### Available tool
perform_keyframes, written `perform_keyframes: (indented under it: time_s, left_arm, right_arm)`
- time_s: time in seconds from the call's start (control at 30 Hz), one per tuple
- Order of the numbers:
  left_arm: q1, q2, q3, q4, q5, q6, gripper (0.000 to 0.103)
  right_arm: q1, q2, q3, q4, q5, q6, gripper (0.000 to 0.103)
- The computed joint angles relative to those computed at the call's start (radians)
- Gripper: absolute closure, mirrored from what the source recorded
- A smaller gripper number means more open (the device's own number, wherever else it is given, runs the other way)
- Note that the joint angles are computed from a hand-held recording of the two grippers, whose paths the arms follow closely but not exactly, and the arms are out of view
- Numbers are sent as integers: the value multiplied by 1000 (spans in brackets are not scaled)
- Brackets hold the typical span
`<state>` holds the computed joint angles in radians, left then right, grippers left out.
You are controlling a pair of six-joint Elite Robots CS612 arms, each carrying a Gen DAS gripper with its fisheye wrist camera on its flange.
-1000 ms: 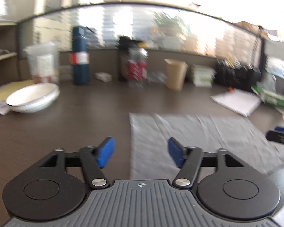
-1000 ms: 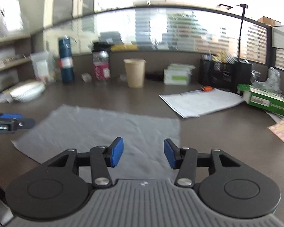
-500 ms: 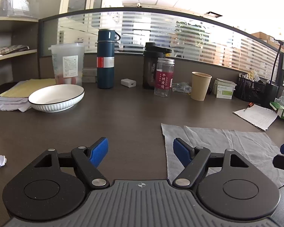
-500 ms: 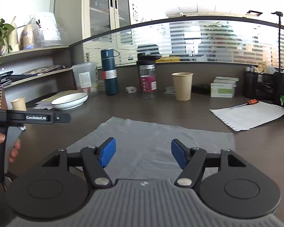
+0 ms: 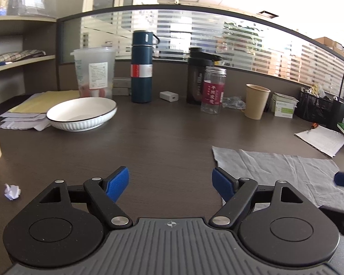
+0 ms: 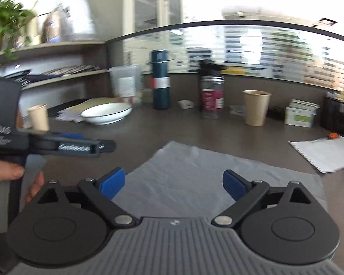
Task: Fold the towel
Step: 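Move the right tool to the grey towel edge and close on it, then lift the grasped towel edge with the right tool and fold it over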
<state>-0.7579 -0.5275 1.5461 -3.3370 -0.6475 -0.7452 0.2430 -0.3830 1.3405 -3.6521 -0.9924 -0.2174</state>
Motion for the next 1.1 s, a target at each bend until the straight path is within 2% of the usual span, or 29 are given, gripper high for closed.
perform_keyframes:
  time_s: [0.03,0.13,0.3,0.37,0.4,0.43,0.9,1.1]
  left_arm:
    - [0,-2,4,1,7,-8,18]
    - [2,-8,17,0,18,-26,18]
    - [4,-12,32,-17,16,-31,18]
    - [5,-12,35,-24,12,-30,18]
    - [5,-12,36,-26,11,-32,18]
    - [6,-13,38,-28,9,-33,18]
    - [7,-13,44,-54,-9,-19,18]
    - [8,-13,43,-55,-17,-12,18]
  right_arm:
    - [4,-2,-1,22,4,-13,36]
    - [17,-2,-11,97,30,-70,50]
    - [42,-10,-3,163,52,-207,64]
    - [51,-12,-5,185,51,-247,75]
    - [55,-12,-8,198,44,-263,86]
    - [58,-12,-11,208,39,-272,91]
    - [79,-12,-23,241,-30,-343,92]
    - [82,-11,-26,251,-41,-347,92]
